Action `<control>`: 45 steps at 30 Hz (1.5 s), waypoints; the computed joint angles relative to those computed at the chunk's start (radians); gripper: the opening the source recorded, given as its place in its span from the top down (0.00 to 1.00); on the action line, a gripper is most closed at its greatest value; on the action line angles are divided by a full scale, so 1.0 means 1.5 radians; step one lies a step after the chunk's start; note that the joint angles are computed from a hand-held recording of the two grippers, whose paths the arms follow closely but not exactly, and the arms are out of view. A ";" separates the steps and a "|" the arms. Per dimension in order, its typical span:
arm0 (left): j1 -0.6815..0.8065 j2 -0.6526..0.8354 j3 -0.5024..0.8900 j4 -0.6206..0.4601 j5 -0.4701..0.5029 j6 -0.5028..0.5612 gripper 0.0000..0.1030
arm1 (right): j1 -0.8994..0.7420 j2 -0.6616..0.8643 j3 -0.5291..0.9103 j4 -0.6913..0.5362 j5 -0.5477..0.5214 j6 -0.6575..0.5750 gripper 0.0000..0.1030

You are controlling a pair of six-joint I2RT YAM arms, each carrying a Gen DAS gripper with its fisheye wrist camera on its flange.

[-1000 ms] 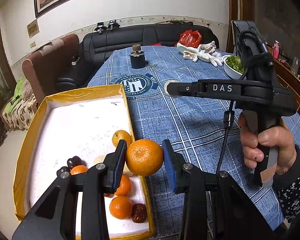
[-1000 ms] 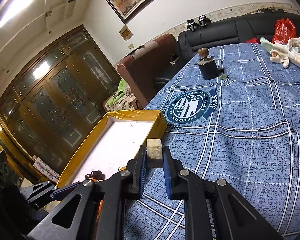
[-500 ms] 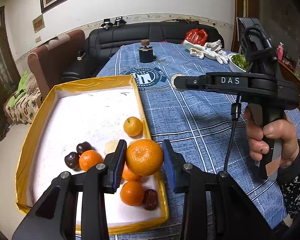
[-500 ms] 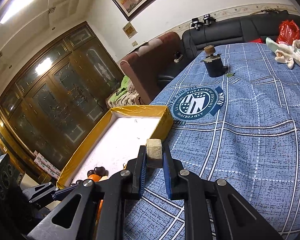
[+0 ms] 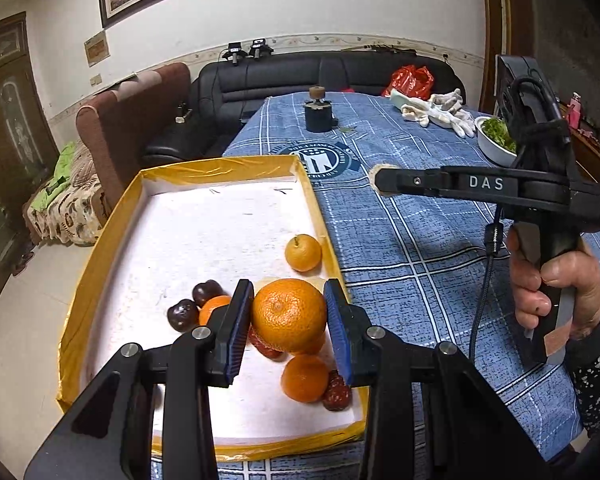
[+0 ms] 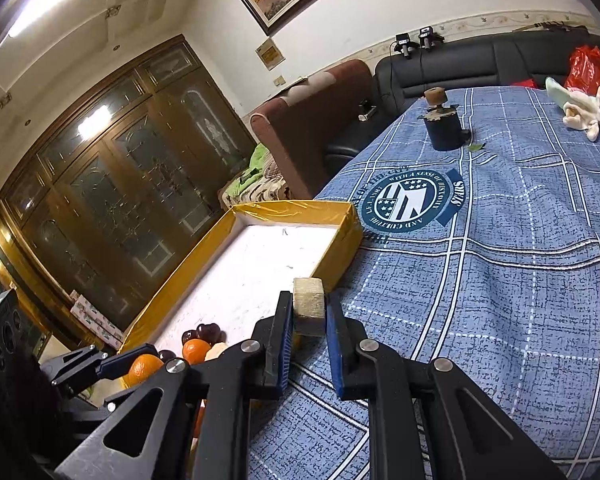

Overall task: Organize fruits
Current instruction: 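Carry the yam piece and orange over the tray with both grippers, then lower both items into the tray and open both grippers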

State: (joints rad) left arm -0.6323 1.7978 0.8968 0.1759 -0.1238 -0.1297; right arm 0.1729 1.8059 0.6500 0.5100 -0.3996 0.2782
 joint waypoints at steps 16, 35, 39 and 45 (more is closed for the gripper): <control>0.016 -0.009 -0.020 0.013 -0.025 0.001 0.67 | 0.021 0.000 -0.004 0.008 -0.011 -0.004 0.85; 0.029 0.002 -0.019 0.006 -0.033 0.011 0.67 | 0.100 0.011 -0.006 0.014 -0.006 -0.024 0.85; 0.031 0.007 -0.019 0.006 -0.036 0.012 0.67 | 0.112 0.016 -0.005 0.011 -0.005 -0.032 0.85; 0.034 0.012 -0.018 0.003 -0.036 0.012 0.67 | 0.132 0.019 -0.006 0.010 -0.002 -0.039 0.85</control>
